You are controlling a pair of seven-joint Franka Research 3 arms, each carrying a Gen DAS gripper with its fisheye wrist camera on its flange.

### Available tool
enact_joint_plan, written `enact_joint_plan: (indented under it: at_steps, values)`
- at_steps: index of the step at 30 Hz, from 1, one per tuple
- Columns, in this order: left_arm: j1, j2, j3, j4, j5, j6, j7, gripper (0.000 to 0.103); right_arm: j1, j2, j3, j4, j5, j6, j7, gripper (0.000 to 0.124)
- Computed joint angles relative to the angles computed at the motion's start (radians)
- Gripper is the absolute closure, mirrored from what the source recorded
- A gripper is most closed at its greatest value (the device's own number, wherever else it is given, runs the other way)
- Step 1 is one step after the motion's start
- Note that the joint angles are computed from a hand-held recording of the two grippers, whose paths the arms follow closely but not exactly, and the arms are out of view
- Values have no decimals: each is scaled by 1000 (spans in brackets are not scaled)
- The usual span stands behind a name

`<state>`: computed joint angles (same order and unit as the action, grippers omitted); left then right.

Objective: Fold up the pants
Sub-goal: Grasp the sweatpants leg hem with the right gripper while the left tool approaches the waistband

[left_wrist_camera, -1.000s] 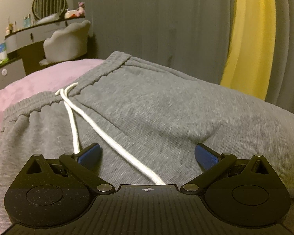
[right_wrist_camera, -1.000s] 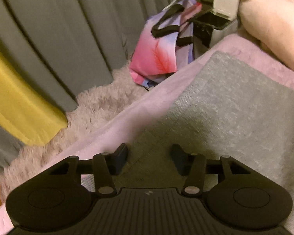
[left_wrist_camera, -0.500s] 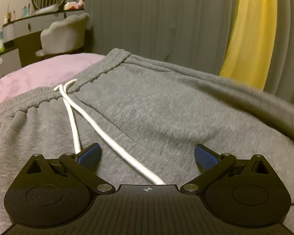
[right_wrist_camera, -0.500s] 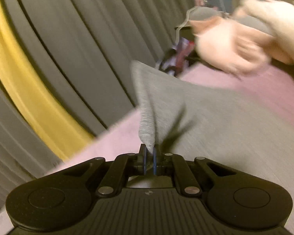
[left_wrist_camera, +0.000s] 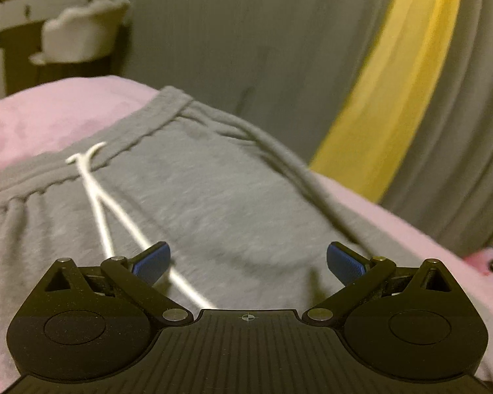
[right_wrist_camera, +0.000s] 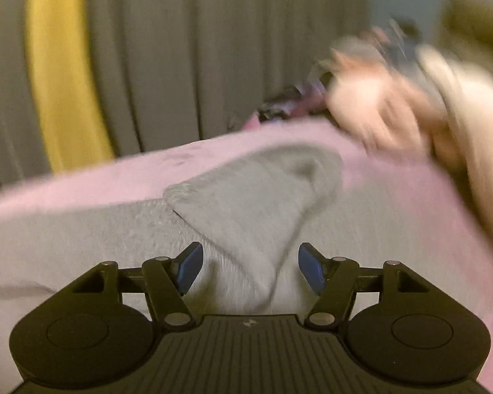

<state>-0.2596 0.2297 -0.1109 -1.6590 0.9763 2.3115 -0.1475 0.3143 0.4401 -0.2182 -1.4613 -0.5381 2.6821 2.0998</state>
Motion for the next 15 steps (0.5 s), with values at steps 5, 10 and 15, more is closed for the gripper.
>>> enact_joint_plan:
  at_steps: [5,10,15]
  values:
    - [81,68,-1,106,-183,186,219,0,-21,147,29,189,47,-82,-199,74]
    - [124,238,3,337,-432,164,397,3,-22,146,9,176,103,-18,-201,116]
    - [145,434,0,620,-643,-13,535,52,-6,78,-53,66,137,77,-20,118]
